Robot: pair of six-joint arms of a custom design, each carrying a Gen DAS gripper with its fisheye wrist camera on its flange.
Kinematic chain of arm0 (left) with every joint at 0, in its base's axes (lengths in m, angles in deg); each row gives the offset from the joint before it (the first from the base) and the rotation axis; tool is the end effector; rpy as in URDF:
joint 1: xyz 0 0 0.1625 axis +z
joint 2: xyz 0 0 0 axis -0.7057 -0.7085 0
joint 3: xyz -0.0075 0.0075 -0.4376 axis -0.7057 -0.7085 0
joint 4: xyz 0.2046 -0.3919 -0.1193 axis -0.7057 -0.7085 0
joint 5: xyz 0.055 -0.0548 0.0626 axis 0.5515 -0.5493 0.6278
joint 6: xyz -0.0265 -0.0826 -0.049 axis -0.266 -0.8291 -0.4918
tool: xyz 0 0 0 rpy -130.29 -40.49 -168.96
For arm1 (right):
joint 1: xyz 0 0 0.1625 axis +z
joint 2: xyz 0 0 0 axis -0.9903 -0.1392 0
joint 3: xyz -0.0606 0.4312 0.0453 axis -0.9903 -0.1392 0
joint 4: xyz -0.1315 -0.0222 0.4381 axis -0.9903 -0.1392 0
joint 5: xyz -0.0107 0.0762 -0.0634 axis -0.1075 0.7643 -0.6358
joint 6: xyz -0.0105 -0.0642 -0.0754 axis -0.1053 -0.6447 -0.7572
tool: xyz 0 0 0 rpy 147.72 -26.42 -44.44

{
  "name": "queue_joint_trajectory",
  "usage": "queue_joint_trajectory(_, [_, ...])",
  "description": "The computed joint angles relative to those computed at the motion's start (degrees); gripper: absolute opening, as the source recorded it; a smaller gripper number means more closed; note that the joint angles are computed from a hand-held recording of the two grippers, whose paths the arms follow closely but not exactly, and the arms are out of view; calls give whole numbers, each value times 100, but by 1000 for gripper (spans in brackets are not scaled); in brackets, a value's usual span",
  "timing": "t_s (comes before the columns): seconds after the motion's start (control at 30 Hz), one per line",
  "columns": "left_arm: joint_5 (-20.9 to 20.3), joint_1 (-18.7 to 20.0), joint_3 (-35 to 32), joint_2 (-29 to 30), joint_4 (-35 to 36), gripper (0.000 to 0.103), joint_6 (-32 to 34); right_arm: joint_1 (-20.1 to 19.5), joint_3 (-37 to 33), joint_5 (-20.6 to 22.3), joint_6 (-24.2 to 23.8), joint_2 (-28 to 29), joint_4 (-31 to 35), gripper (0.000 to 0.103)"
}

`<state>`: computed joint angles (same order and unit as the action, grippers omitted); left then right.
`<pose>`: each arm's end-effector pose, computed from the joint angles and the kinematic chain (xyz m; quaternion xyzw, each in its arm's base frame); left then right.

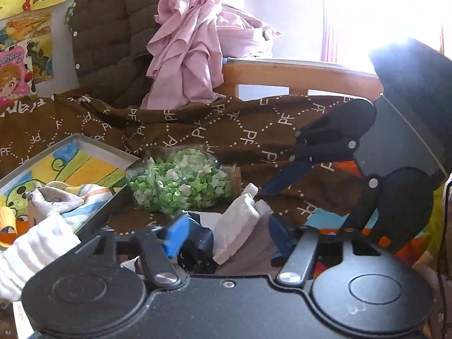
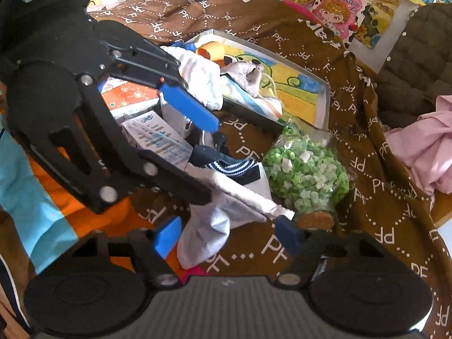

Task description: Organize soft objects

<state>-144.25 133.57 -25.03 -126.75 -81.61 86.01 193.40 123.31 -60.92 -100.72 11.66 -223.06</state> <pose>0.0868 -0.8950 0.2705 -0.6639 -0.7258 0.1795 0.0187 0.3680 -0.7820 -0.1559 0.3047 -0.7879 0.2890 0.4503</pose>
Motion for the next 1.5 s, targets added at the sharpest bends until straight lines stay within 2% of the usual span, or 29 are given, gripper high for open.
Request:
queue_joint_trajectory(0.2, [141, -20, 23, 32, -43, 37, -116, -23, -103, -85, 401, 19, 184, 43])
queue_joint_trajectory(0.5, [102, -12, -377, 174, 216, 33, -430, -25, -21, -79, 595, -29, 312, 37])
queue_joint_trajectory(0.67, [189, -21, -339, 173, 56, 32, -559, -16, -17, -160, 628, -32, 549, 37])
queue_joint_trajectory(0.83, [244, -32, -105, 59, 128, 26, -155, -15, 2, -86, 583, -39, 627, 45])
queue_joint_trajectory(0.93, [298, -28, 33, 13, -21, 20, -40, -10, -76, -143, 469, 19, 722, 46])
queue_joint_trajectory(1.07, [288, -33, -119, 101, 25, 19, -352, -19, -250, -163, 374, 128, 604, 47])
queue_joint_trajectory(1.33, [333, -46, -444, 260, 366, 21, -840, -33, -793, -180, 87, 465, 281, 56])
queue_joint_trajectory(1.47, [356, -44, -498, 282, 466, 21, -903, -22, -1104, -289, 21, 651, 369, 56])
queue_joint_trajectory(1.5, [359, -45, -484, 277, 441, 21, -904, -20, -1133, -301, 7, 672, 355, 53])
